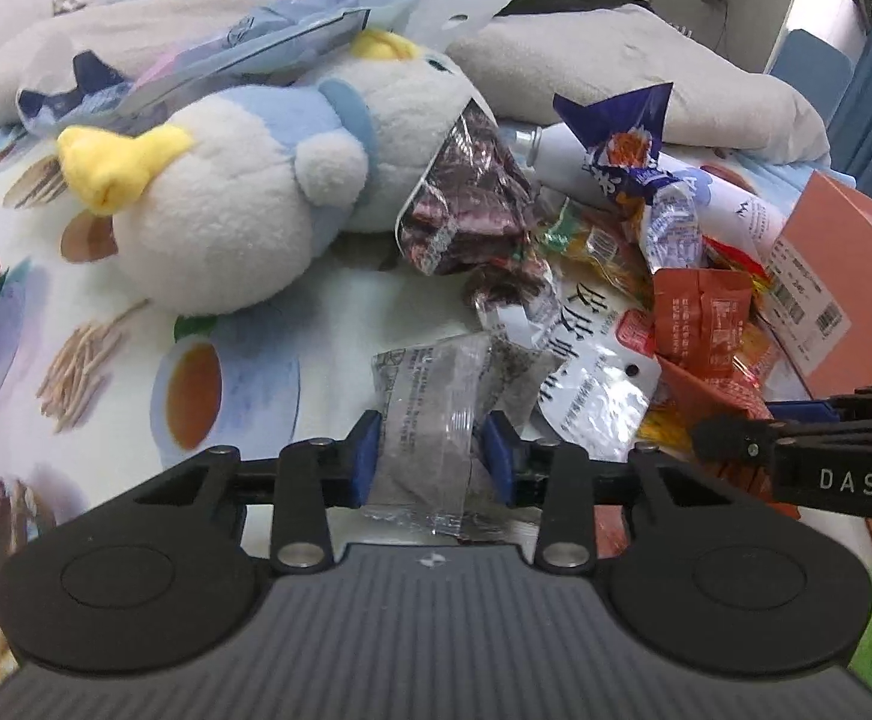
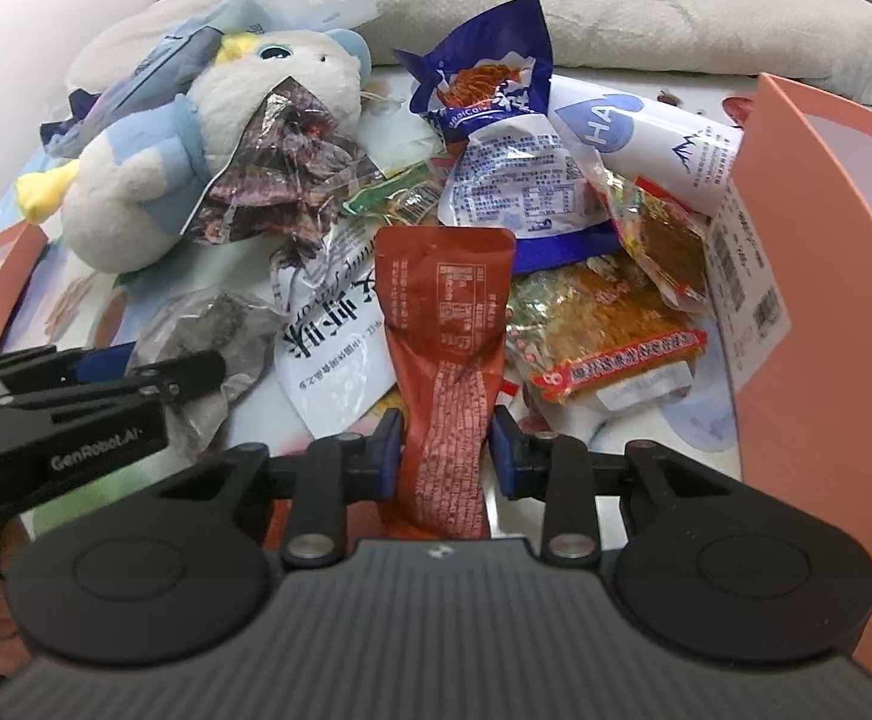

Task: Organize snacks
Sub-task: 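Close the left tool on the clear wrapper while the right tool grips the red-brown packet, then lift and carry both held packets over the deep pink box with both tools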

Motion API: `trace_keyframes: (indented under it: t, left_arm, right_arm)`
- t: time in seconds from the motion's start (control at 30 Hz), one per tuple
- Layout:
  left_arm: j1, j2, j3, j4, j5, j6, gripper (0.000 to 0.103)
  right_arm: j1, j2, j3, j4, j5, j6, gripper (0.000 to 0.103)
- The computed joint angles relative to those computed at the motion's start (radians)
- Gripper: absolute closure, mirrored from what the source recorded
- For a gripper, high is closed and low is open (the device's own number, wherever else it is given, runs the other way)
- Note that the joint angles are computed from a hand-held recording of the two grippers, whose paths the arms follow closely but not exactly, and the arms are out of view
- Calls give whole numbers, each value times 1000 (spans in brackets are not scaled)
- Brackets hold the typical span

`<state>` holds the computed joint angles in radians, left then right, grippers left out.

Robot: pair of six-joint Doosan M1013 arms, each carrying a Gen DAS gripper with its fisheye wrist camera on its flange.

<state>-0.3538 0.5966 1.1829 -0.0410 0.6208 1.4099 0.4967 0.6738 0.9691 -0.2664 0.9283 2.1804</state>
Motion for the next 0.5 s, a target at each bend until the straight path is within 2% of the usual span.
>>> trace_keyframes:
  t: [0.37, 0.5]
  left_arm:
    - [-8, -51, 33, 55, 40, -213, 62]
    - [-17, -79, 41, 75, 47, -210, 62]
  right_arm:
    - [13, -61, 76, 5, -9, 37, 69]
    - [19, -84, 96, -15, -21, 55, 69]
